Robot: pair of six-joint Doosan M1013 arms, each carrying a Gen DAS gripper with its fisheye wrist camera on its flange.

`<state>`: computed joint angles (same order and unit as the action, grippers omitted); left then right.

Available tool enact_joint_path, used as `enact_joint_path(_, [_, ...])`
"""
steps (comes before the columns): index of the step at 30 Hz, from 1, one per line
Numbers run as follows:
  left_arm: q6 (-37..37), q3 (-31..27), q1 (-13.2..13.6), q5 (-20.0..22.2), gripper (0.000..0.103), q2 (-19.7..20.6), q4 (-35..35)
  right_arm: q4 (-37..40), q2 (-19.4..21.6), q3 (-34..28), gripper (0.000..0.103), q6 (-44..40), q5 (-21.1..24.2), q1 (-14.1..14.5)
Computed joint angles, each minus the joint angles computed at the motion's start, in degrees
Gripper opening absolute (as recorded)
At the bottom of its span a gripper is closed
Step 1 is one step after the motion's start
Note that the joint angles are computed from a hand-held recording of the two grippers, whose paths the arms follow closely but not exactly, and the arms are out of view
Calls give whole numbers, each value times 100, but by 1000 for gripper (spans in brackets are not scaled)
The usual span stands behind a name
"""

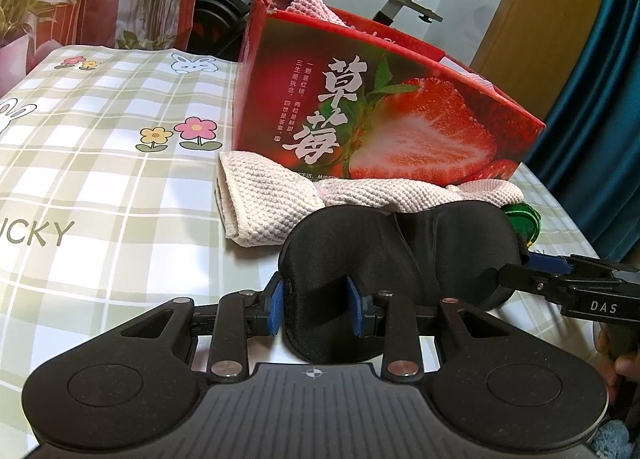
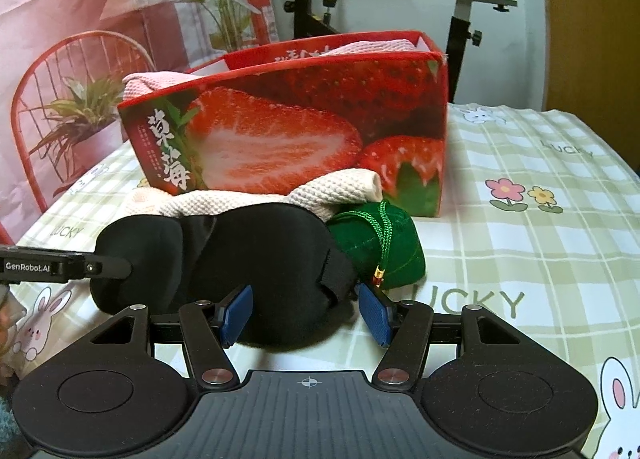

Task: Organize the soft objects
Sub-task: 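Close the left tool on the black eye mask while the right tool grips its other cup, then lift the black eye mask with both tools and carry it over the box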

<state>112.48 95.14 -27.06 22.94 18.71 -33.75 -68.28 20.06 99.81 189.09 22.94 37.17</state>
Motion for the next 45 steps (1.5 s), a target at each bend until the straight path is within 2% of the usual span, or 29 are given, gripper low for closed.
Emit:
enact_joint_path(2, [22, 3, 3, -2, 34, 0, -29, -256, -20, 37, 55, 245, -66, -3])
enact_joint_path(4, [21, 5, 3, -4, 34, 0, -28, -643, -55, 88, 42, 598, -206, -8])
enact_joint_path(5, [25, 5, 4, -4, 34, 0, -26, -790, -66, 96, 40, 695, -236, -1])
enact_joint_path(9, [32, 7, 4, -5, 34, -2, -29, -1514, -101, 133, 33, 1203, -291, 31])
enact_joint_path(12, [33, 7, 4, -3, 34, -4, -30, -1737, -113, 115, 30, 1291, -245, 48])
enact_joint_path(15, [89, 5, 12, 20, 34, -4, -106, -2083, -139, 116, 20, 1528, -241, 54])
enact_joint_path(16, [218, -3, 29, 81, 30, 0, -253, -2239, -155, 125, 14, 1654, -281, 46])
enact_joint_path(18, [675, 9, 54, 144, 25, -17, -676, -2662, -189, 152, 10, 1962, -384, 35])
enact_joint_path(22, [1809, 136, 8, -146, 19, -171, -1453, -3136, -234, 136, 9, 2095, -343, 77])
enact_joint_path(27, [2741, 232, 1, -446, 17, -332, -2354, -3742, -341, 152, 8, 2575, -185, 74])
enact_joint_path(31, [3581, 243, 38, -566, 17, -432, -3336, -4336, -449, 174, 8, 3083, -31, 57])
enact_joint_path(38, [5084, -42, -43, -898, 17, -437, -4609, -5195, -533, 15, 9, 3554, 73, -86])
enact_joint_path(42, [5402, -441, -92, -1034, 17, -267, -4771, -5439, -476, -239, 9, 3623, 73, -265])
enact_joint_path(45, [4687, -837, -132, -1133, 17, -56, -3931, -5352, -356, -494, 9, 3423, 18, -420])
